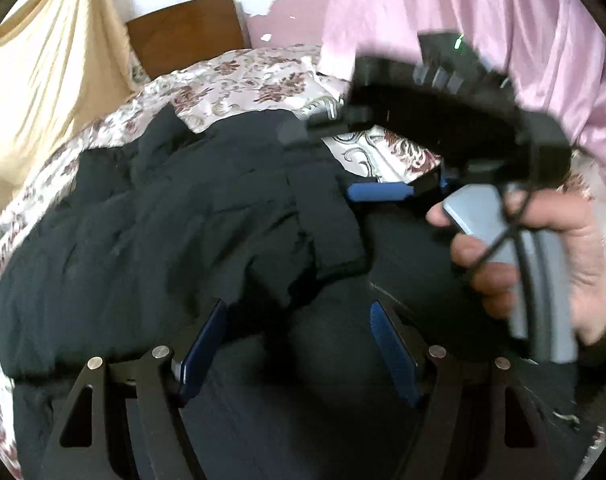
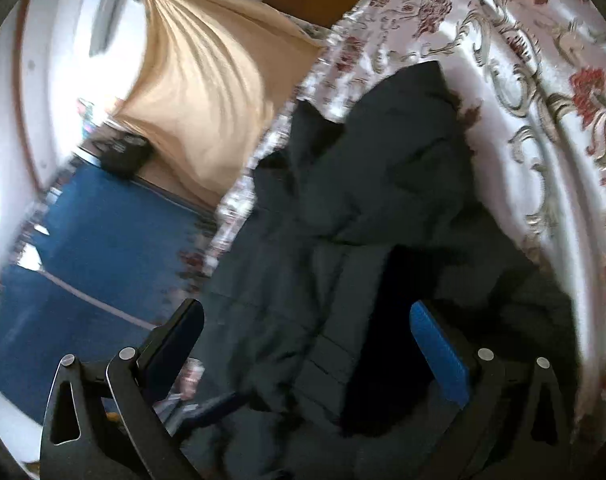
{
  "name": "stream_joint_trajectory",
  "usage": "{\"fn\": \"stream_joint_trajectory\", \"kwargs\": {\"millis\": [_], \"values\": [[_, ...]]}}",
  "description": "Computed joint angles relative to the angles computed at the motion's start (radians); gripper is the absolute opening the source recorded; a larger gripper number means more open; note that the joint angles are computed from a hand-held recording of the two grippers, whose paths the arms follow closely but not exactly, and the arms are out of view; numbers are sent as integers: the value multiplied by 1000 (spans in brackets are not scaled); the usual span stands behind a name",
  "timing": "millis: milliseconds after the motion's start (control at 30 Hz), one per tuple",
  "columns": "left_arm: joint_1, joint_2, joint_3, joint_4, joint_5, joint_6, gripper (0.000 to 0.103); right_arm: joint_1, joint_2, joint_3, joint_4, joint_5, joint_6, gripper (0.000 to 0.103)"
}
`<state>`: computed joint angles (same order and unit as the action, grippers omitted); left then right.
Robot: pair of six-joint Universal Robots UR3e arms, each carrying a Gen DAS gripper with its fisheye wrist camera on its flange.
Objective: Fold large clothes
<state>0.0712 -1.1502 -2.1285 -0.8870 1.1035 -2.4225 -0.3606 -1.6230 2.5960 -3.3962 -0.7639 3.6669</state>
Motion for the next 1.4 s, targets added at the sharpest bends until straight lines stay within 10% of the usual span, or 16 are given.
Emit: {"fn": "stream_joint_trajectory", "kwargs": {"millis": [67, 200, 400, 600, 967, 1200, 1400], "values": [[101, 102, -10, -113, -48, 39, 76, 54, -62, -59, 169, -100, -44, 95], [392, 311, 6, -352, -138, 141, 80, 122, -84, -154, 372, -183, -58, 52], [603, 250, 65, -241, -92, 51, 83, 171, -153, -227, 486, -287, -84, 4], [646, 40, 131, -86, -87, -100, 85, 293, -273, -266, 424, -629, -92, 3], [306, -467, 264, 322, 221, -359, 85, 334, -150, -293, 417, -776, -100, 17], [330, -521, 162, 474, 190, -368, 103, 552, -34, -414, 351, -938, -271, 32], [399, -536, 109, 505, 69, -358, 103, 539, 72, -488, 490, -871, -289, 32]]}}
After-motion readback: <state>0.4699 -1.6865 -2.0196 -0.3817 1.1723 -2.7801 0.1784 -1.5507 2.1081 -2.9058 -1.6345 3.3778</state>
